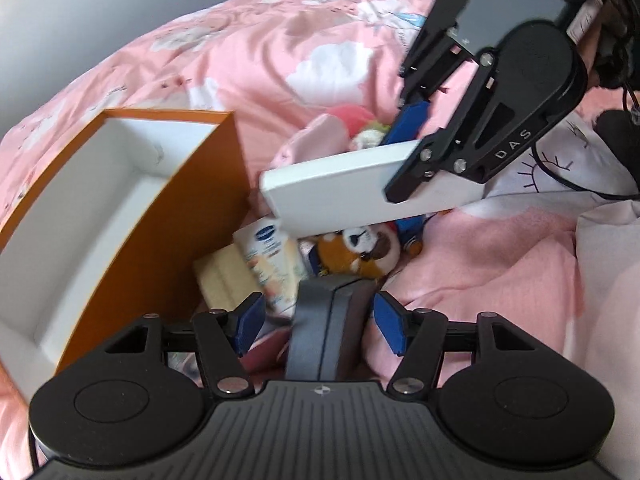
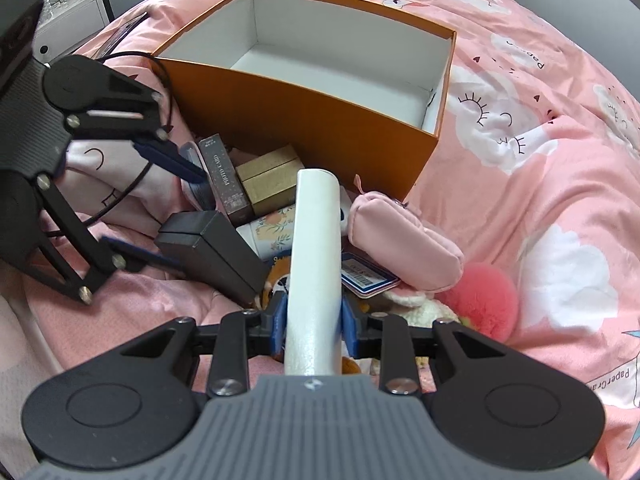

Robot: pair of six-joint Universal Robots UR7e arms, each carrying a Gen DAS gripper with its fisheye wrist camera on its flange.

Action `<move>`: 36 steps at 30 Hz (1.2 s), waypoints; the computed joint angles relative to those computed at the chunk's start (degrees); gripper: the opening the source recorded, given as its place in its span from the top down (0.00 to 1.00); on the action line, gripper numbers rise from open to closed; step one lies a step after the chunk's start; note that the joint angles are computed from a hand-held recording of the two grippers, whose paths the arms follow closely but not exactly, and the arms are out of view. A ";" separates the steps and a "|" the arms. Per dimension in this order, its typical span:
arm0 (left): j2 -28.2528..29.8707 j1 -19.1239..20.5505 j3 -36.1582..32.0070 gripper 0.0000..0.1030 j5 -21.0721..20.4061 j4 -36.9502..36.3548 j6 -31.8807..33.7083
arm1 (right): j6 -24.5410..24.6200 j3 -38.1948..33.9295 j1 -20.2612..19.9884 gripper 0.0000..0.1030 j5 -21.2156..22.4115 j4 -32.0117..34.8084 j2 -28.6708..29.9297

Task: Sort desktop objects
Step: 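Carry the white case and dark grey box with both grippers into the orange box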

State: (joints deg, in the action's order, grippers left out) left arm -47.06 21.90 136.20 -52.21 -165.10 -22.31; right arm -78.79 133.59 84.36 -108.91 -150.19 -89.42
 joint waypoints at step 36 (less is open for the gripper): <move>-10.88 -3.66 3.45 0.60 13.07 -4.12 -24.07 | 6.16 -1.70 1.55 0.70 13.81 1.98 -4.12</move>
